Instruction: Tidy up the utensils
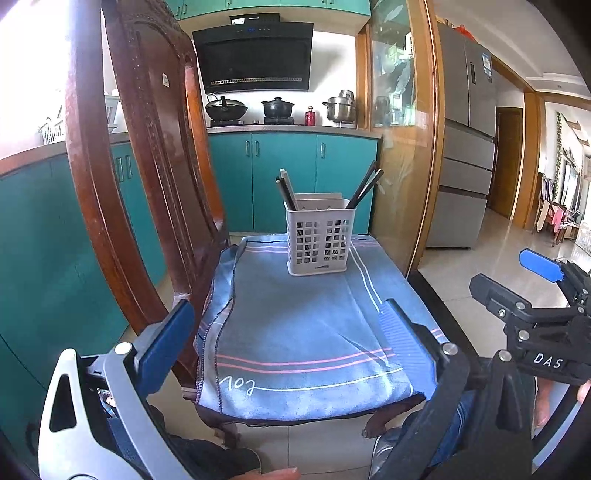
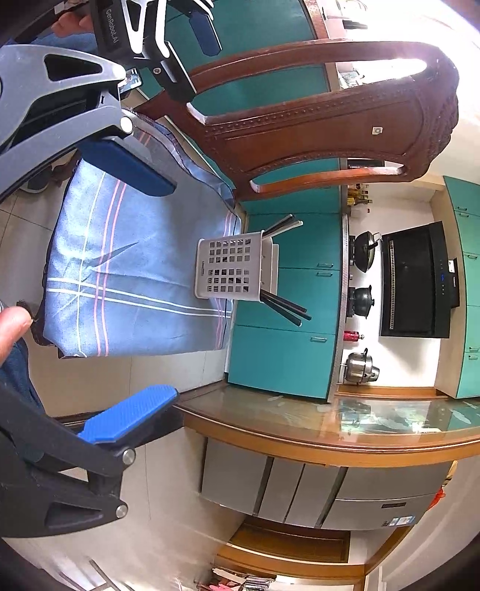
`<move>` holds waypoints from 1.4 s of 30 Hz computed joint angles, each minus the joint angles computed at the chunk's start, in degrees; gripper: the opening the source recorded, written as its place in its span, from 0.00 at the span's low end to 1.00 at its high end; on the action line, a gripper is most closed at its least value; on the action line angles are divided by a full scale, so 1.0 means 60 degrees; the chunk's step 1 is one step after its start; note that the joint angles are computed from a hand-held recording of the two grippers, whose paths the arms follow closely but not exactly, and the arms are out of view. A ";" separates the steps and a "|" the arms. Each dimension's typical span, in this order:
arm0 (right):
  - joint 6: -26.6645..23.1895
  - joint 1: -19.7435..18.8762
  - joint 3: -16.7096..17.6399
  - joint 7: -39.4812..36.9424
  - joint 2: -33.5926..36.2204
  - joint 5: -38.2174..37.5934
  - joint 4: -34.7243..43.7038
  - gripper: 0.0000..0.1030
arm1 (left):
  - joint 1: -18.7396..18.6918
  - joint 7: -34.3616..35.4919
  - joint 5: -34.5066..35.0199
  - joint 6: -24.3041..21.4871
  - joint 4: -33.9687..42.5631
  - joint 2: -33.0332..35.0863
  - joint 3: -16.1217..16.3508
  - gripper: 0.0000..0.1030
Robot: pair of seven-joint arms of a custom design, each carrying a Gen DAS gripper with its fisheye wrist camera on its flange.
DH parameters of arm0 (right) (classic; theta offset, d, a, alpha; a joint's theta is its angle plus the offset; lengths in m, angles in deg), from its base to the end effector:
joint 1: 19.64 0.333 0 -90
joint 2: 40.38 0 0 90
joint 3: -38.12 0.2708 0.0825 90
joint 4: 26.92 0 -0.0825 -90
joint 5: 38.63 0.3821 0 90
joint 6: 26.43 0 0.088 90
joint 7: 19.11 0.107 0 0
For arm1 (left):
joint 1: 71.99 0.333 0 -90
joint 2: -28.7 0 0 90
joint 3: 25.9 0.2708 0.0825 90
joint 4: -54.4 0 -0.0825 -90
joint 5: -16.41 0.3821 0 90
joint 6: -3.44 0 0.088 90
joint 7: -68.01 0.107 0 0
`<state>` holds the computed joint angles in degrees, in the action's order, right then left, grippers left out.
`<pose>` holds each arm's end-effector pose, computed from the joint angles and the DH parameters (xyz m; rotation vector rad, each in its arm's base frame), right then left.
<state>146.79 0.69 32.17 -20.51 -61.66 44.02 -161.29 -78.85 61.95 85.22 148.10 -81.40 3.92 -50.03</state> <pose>0.4787 0.0431 0.5006 -1.7618 1.0891 -0.7813 0.4054 -0.2660 0.4870 -1.6602 1.2865 -0.8446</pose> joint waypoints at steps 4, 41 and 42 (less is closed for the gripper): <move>-0.0003 -0.0004 0.0000 0.0091 0.0035 -0.0086 -0.0010 0.97 | -0.0031 0.0066 -0.0019 0.0017 0.0018 0.0055 0.0022 0.97; -0.0337 -0.0106 -0.0141 0.0755 0.0330 -0.0682 -0.0004 0.97 | -0.0047 0.0643 -0.0235 0.0243 0.0266 0.0533 0.0212 0.97; -0.0337 -0.0107 -0.0140 0.0755 0.0330 -0.0682 -0.0004 0.97 | -0.0054 0.0649 -0.0233 0.0231 0.0282 0.0550 0.0210 0.97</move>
